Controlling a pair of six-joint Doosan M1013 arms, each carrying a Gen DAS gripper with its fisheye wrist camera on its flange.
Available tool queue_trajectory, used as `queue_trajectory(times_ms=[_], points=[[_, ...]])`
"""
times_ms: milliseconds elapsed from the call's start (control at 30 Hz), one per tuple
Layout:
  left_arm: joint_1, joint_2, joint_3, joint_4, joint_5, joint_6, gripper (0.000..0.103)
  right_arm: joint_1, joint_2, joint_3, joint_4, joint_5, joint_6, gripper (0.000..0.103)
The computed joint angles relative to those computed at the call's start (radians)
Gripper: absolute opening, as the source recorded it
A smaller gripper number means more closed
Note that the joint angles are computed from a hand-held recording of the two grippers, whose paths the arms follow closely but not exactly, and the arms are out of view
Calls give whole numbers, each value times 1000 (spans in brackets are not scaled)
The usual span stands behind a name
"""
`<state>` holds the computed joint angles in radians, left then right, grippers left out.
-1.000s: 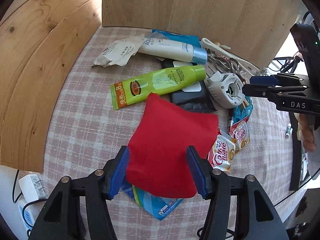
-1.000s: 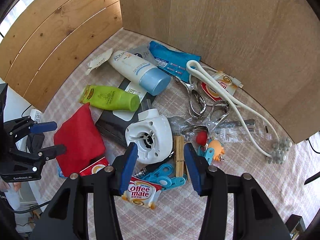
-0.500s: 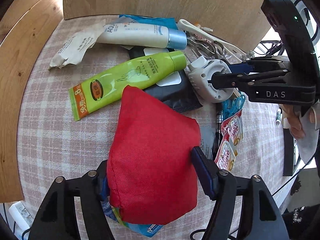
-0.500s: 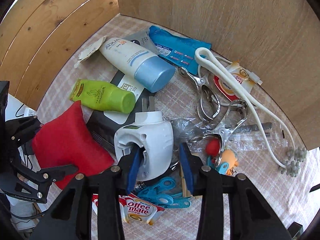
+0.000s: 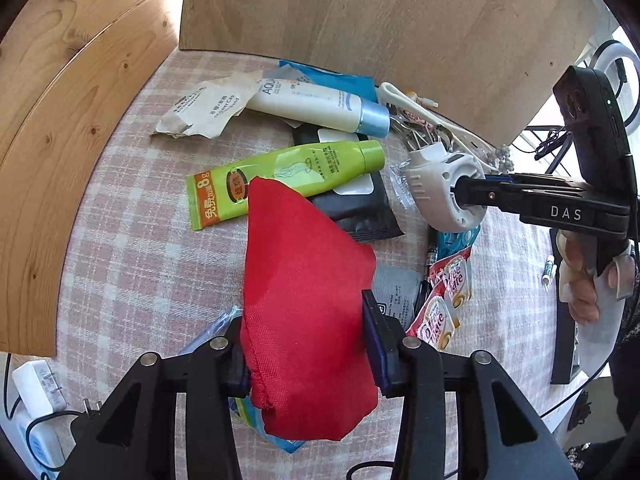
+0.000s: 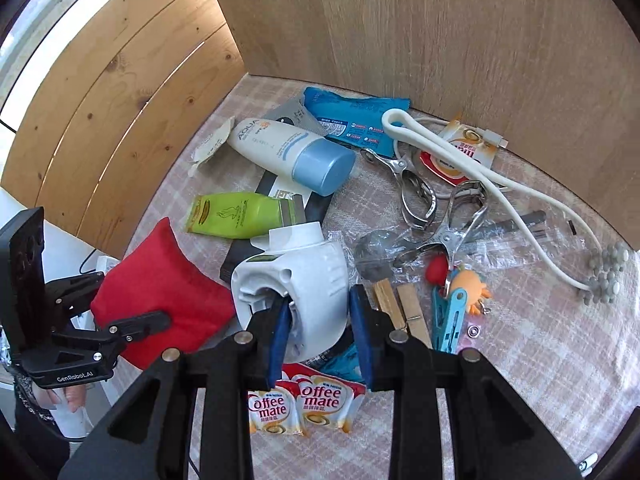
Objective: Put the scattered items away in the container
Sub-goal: 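Grasp the white round device with the right tool while the left tool grasps the red pouch, then carry the device and red pouch into the black tray and release both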
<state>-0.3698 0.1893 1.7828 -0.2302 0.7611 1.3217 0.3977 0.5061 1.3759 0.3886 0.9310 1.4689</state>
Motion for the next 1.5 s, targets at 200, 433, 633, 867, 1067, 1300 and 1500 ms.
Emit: queue_trajectory(times_ms=[200, 433, 633, 867, 1067, 1300, 1500], points=[[-20, -48, -8, 40, -38, -35, 40, -20, -69, 55, 67, -54, -11, 28], [-87, -40, -61, -1, -60, 50, 40, -71, -200, 194, 49, -137, 57, 28], [-171, 38, -165, -87, -36, 159, 40, -148, -344, 334, -76, -209, 228, 28], [-279, 146, -325, -161, 9, 279, 40, -308, -523, 511, -247, -248, 449, 28], [-370, 252, -479, -206, 71, 342, 40, -476, -616, 598, -356, -223, 569, 28], [-442, 345, -626, -276, 125, 367, 40, -638, -651, 641, -373, -193, 583, 28], [-503, 403, -728, -149, 144, 298, 68, -674, -656, 643, -438, -191, 618, 48]])
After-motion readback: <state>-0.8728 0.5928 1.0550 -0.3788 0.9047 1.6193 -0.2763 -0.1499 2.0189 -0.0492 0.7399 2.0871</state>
